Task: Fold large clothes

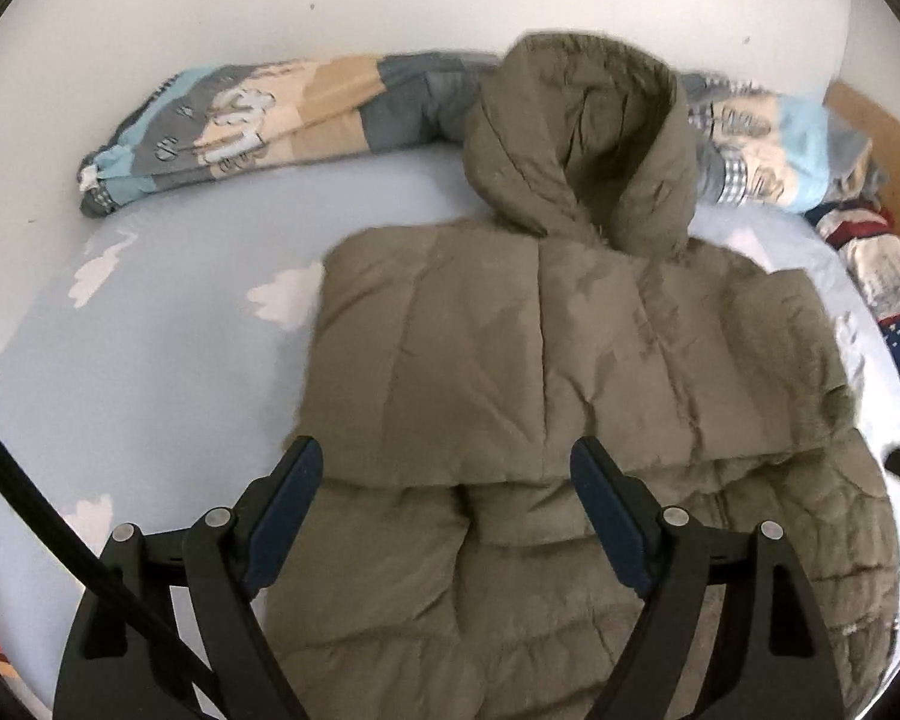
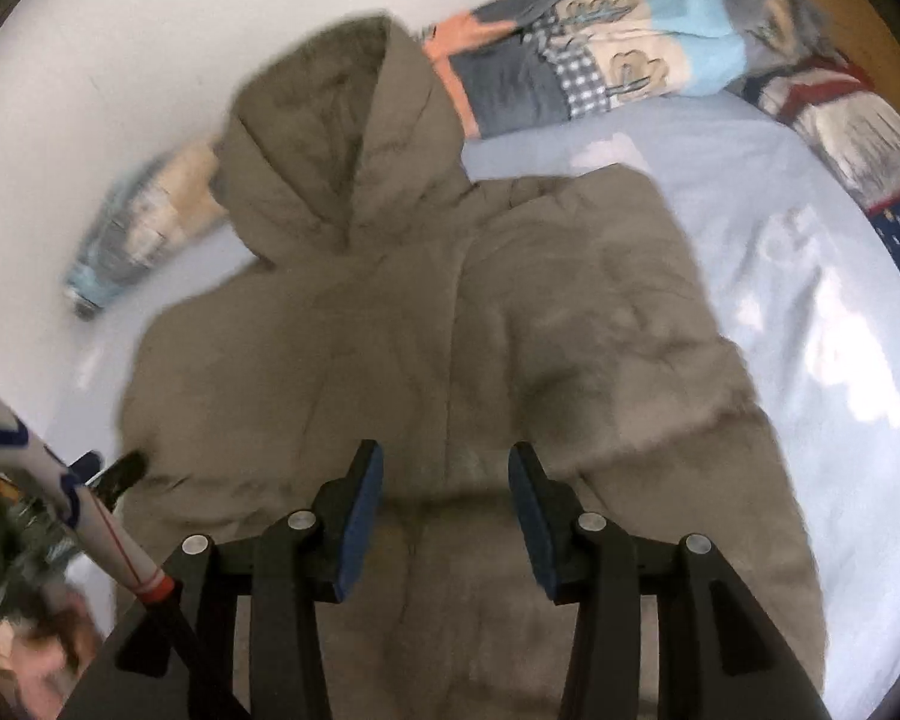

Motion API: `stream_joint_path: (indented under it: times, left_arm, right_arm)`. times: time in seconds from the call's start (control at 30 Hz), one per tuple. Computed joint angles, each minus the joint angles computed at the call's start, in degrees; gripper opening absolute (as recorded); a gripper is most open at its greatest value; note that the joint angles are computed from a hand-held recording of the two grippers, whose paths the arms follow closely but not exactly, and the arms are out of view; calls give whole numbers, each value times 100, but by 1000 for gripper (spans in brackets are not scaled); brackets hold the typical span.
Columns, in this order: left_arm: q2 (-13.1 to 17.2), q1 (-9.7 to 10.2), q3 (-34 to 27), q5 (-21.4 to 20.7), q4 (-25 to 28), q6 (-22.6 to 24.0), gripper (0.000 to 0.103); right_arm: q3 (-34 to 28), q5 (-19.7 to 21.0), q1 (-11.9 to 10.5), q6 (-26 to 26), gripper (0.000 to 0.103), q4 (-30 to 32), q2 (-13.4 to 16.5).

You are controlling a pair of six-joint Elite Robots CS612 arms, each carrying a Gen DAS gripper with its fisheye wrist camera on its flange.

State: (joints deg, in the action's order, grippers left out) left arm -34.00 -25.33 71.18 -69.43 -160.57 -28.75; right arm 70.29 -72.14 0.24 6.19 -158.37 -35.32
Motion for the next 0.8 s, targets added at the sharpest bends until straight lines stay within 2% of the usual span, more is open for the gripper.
stream_joint_path:
  times: [0.03,0.2,0.3,0.4,0.53,0.6,0.7,0.8]
  left_arm:
    - [-81,-9,136,20,-74,-20,84]
    - [-540,-78,1017,-139,-517,-181,84]
    - [-825,-122,1623,-275,-656,-441,84]
    - [-1002,-172,2129,-534,-694,-767,84]
    - [-1059,-268,2509,-720,-541,-1081,84]
    - [-1033,-311,2597,-770,-418,-1164,84]
    - [-977,-421,2603,-554,-233,-991,84]
    - [-1069,-461,2668,-439,-190,-931,84]
  right_arm:
    - [276,71,-59,-8,53,-142,-147]
    - [1526,39,-378,-32,54,-767,-765]
    - [2063,-11,-579,212,54,-1191,-986]
    - [2333,-169,-677,290,54,-1286,-1087]
    - [2639,-69,-725,179,54,-1304,-1183]
    - [2700,-71,-674,-22,54,-1219,-1192]
    - [2676,-177,-556,-451,54,-863,-1139]
    - [2609,-493,-455,-776,56,-701,-1066]
